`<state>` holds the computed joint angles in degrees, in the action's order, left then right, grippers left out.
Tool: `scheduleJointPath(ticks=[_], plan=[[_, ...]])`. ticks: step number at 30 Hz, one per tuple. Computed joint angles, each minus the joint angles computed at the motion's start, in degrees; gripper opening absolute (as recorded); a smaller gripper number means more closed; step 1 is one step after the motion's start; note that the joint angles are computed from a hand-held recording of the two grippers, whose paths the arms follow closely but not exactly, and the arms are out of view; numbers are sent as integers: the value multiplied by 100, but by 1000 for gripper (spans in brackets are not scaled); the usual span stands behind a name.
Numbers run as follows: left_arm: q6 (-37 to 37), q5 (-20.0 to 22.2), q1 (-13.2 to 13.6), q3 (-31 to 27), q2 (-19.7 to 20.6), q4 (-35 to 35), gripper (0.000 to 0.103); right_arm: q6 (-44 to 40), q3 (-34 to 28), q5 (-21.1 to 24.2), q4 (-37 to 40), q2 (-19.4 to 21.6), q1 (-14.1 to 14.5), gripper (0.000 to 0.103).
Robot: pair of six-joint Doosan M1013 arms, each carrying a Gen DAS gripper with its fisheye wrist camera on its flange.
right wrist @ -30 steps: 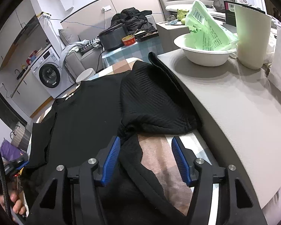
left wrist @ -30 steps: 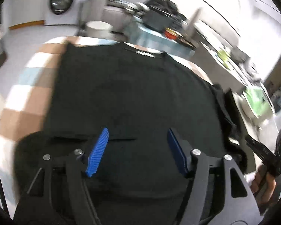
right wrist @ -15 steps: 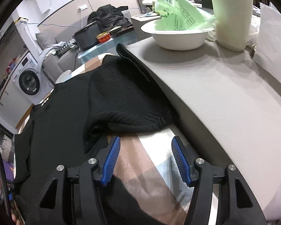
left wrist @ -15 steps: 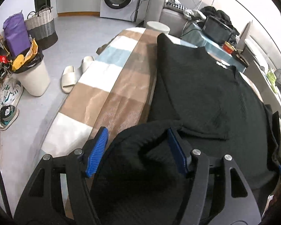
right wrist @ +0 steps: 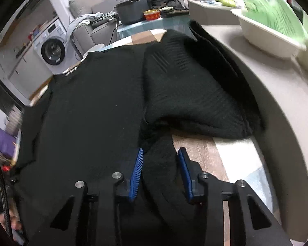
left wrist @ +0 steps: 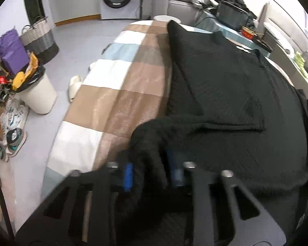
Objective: Fold small clothes
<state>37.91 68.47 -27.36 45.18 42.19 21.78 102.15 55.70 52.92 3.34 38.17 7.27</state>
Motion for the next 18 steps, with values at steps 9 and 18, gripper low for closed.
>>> scheduleJointPath(ticks=[9, 18], plan=[[-322, -117, -71, 511, -313, 169, 8, -400, 110, -30, 611, -44, -57, 18], [-829, -213, -109, 1001, -642, 217, 8, -454, 411, -286, 587, -330, -155, 30]])
